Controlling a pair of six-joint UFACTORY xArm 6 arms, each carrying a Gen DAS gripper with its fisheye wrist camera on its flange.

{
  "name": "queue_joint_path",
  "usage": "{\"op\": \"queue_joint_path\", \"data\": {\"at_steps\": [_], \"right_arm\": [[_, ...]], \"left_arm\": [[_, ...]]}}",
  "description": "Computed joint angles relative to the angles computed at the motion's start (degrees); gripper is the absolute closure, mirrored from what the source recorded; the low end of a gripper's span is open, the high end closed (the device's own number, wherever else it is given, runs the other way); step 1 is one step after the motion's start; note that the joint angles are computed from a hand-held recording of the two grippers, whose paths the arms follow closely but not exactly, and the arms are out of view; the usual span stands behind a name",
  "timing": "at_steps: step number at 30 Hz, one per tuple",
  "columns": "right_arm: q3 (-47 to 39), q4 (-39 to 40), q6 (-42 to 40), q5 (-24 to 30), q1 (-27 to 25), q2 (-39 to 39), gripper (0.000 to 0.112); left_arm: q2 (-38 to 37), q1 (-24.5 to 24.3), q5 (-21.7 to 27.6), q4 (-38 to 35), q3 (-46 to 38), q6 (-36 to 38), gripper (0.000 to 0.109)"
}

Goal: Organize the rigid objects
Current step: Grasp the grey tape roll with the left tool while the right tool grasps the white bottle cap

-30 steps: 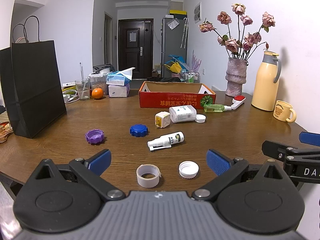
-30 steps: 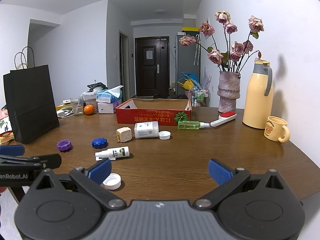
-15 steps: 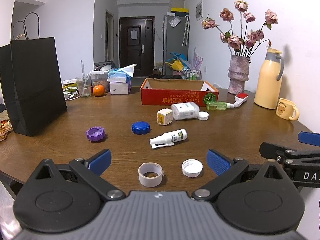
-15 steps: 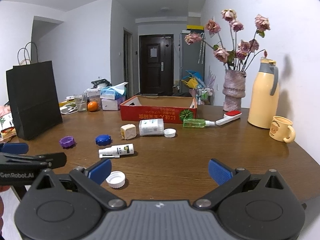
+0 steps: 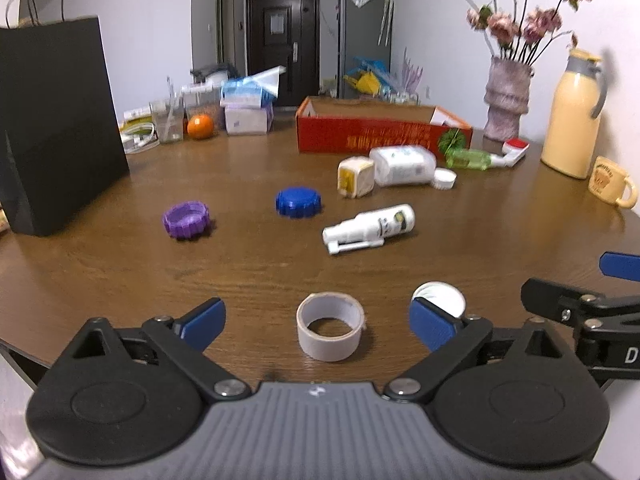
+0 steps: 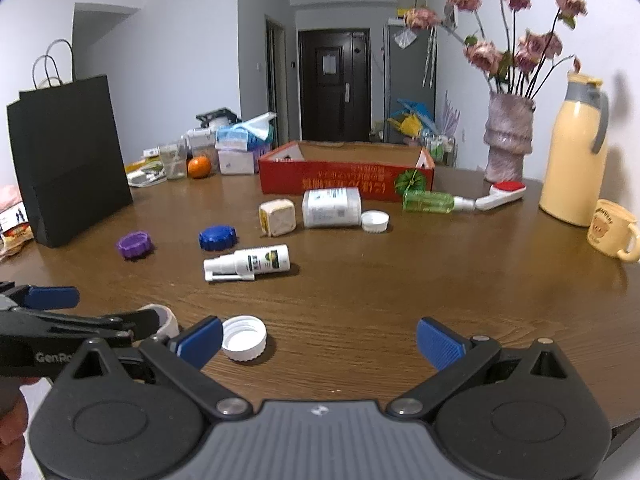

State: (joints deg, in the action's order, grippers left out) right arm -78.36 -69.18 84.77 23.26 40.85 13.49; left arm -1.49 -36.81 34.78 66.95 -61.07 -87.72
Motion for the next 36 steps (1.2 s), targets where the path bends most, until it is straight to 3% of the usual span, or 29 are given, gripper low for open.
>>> {"op": "queue_joint_path", "data": {"at_steps": [5,7,8,9,15,18,22,24,26,27,36], "right_arm": [[-3.3,5.3,-5.1,-1.2,-0.8,4.0,0.010],[-4.3,7.4,-7.1,-1.6,-1.0,5.3,0.010],[-5.0,8.6,-8.4,-1.8,-1.1,6.0,0.011],[-5.7,10.0,-9.8,-2.0,-1.2,6.8,0.011],[-9.0,16.4,-17.3,-3.9,-1.1,10.3,0.015],[-11.2,22.0,-23.7,-4.7,-0.9,12.6,0.024],[-13.8,29.8,-31.3,-4.9,-0.5,15.2,0.044],[-14.7,29.2,-31.4,-4.6,-0.4,15.9,0.050],[-15.0,30.7,-33.2,-5.6,-0.5,16.3,0.069],[-15.3,31.2,-33.8,-5.8,-0.4,16.5,0.073],[-16.8,30.9,-34.0,-5.9,-0.8,17.2,0.073]], "left_arm": [[3.6,2.6,-3.2,-3.4,-1.5,3.6,0.027],[4.7,3.6,-5.0,-3.9,-1.9,4.6,0.044],[4.9,4.2,-6.5,-3.9,-1.7,4.9,0.059],[5.0,4.8,-8.0,-4.1,-1.5,5.4,0.065],[4.9,6.2,-9.5,-2.5,-0.9,4.2,0.065],[4.5,6.7,-9.5,-2.7,-0.6,3.9,0.065],[3.9,7.4,-9.6,-2.6,0.0,3.6,0.065],[3.6,7.7,-9.7,-2.2,0.3,3.3,0.065],[3.6,8.0,-9.9,-2.3,0.3,3.3,0.065],[3.5,8.0,-10.0,-2.2,0.4,3.2,0.065],[4.5,8.7,-10.3,-2.7,-1.5,4.6,0.065]]}}
